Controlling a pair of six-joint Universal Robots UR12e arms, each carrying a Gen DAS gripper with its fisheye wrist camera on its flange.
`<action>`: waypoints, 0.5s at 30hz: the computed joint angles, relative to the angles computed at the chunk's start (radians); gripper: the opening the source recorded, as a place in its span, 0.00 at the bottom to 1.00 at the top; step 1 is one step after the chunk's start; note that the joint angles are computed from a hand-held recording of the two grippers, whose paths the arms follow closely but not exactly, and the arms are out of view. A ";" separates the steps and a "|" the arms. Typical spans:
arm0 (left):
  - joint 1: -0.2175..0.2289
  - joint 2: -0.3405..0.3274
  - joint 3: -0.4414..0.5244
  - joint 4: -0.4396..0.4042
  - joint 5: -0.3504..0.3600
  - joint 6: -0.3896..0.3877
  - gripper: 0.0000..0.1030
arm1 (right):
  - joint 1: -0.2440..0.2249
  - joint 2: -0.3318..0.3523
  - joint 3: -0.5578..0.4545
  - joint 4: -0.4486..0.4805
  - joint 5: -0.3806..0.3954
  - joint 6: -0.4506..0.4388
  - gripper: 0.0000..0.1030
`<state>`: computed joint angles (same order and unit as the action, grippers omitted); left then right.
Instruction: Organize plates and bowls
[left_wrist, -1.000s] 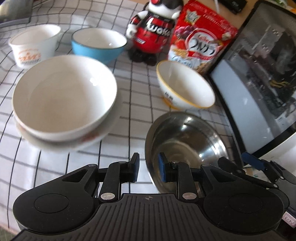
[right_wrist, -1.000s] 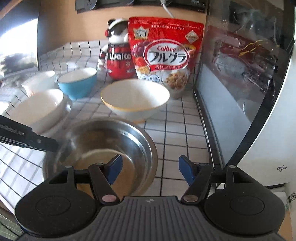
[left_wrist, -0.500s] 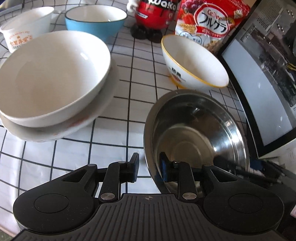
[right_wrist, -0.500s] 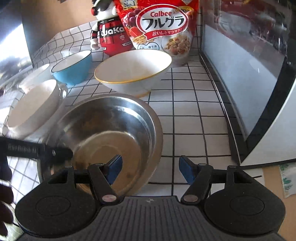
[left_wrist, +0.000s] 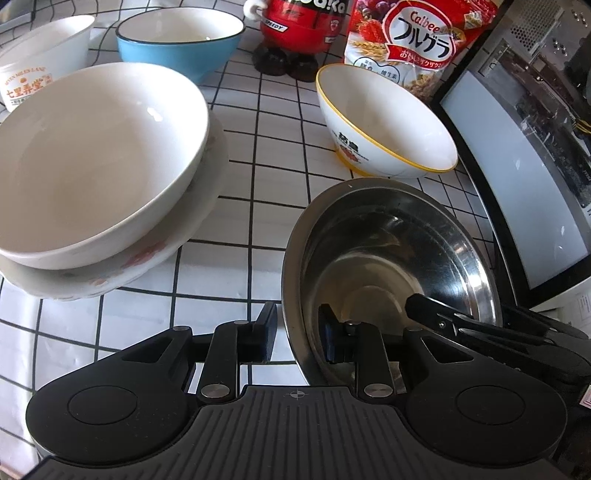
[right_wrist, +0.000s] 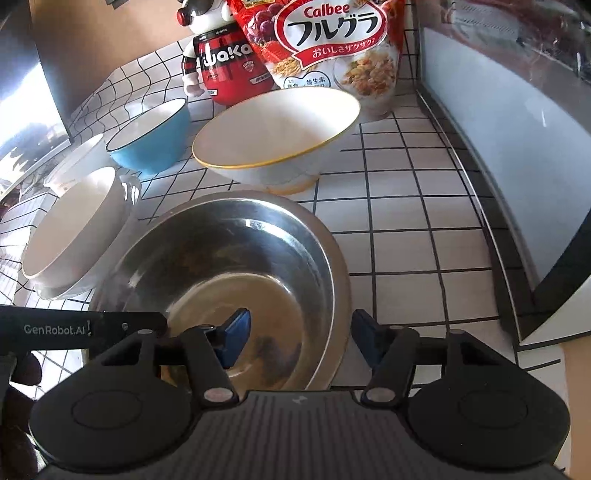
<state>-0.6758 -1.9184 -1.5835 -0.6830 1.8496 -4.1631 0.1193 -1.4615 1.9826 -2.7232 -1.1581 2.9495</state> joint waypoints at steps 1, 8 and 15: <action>0.001 0.000 0.001 -0.002 -0.003 0.001 0.26 | 0.002 0.001 0.000 -0.004 -0.002 0.004 0.59; 0.008 0.001 0.005 -0.015 -0.027 -0.004 0.26 | 0.012 0.012 -0.016 0.011 0.012 -0.003 0.44; -0.001 -0.010 0.033 -0.065 0.001 0.000 0.26 | 0.011 0.011 -0.012 0.009 0.018 -0.045 0.40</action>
<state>-0.6771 -1.9284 -1.5509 -0.7484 1.8508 -4.1630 0.1299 -1.4507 1.9705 -2.7145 -1.1396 2.9050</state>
